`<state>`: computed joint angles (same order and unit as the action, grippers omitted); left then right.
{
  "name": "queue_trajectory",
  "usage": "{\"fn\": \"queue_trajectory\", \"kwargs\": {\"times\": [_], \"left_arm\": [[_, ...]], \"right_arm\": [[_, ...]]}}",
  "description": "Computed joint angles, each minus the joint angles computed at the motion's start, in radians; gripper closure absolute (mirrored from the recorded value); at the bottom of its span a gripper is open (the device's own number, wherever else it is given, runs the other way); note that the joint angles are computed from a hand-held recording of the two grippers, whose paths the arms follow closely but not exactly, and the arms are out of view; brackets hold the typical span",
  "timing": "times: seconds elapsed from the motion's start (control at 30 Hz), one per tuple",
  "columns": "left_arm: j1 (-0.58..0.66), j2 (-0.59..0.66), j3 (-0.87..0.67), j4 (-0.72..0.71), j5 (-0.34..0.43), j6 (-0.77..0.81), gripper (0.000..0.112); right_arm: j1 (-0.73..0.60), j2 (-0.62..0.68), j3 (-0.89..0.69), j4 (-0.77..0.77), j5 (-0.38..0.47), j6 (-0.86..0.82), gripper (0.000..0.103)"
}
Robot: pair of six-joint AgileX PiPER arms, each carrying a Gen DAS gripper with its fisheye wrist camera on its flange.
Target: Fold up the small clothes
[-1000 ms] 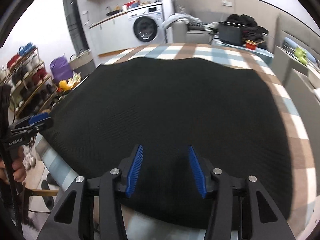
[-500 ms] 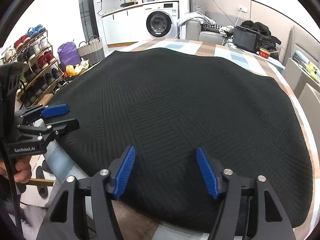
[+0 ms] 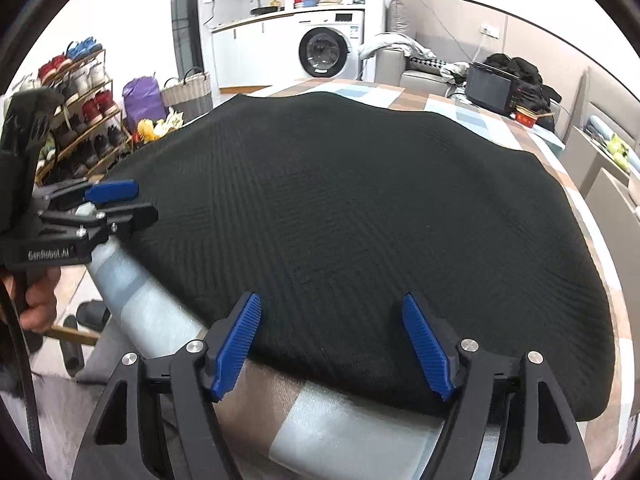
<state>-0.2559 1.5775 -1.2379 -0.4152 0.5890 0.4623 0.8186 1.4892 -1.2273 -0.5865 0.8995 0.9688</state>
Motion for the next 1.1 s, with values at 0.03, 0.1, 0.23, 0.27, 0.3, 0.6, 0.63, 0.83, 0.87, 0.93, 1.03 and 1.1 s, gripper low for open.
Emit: {"fn": "queue_trajectory", "kwargs": {"times": [0.03,0.1,0.23,0.27,0.3,0.6,0.63,0.83,0.87,0.93,1.03,1.1], "left_arm": [[-0.007,-0.004,0.004,-0.019,-0.003,0.023,0.043],[-0.021,-0.016,0.02,-0.05,-0.004,0.081,0.042],[-0.076,-0.016,0.052,0.064,-0.049,0.043,0.042],[-0.068,-0.021,0.061,0.038,-0.05,0.066,0.041],[-0.058,-0.018,0.056,0.019,-0.035,0.084,0.039],[0.061,-0.089,0.102,-0.071,0.023,0.137,0.038],[0.076,-0.103,0.11,-0.085,0.03,0.14,0.038],[0.218,-0.123,0.134,-0.204,0.087,0.151,0.038],[0.246,-0.136,0.154,-0.227,0.096,0.163,0.038],[0.303,-0.135,0.154,-0.249,0.115,0.148,0.038],[0.379,-0.112,0.127,-0.278,0.192,0.12,0.038],[0.431,-0.081,0.111,-0.354,0.244,0.153,0.038]], "right_arm": [[0.005,0.012,-0.013,-0.009,0.008,0.005,0.027],[-0.002,0.022,-0.022,-0.011,-0.001,0.002,0.026],[-0.021,0.011,-0.011,-0.003,-0.011,-0.031,0.026],[-0.032,-0.003,0.001,0.008,-0.014,-0.054,0.026],[-0.051,-0.024,0.017,0.033,-0.025,-0.082,0.026],[-0.172,-0.19,0.109,0.081,0.08,-0.071,0.026],[-0.193,-0.201,0.112,0.107,0.056,-0.06,0.026],[-0.242,-0.165,0.092,0.236,-0.157,-0.007,0.025],[-0.212,-0.131,0.068,0.188,-0.142,0.028,0.025],[-0.173,-0.089,0.043,0.135,-0.136,0.063,0.025],[-0.177,-0.071,0.036,0.21,-0.188,0.01,0.025],[-0.198,-0.084,0.053,0.283,-0.236,-0.05,0.025]]}}
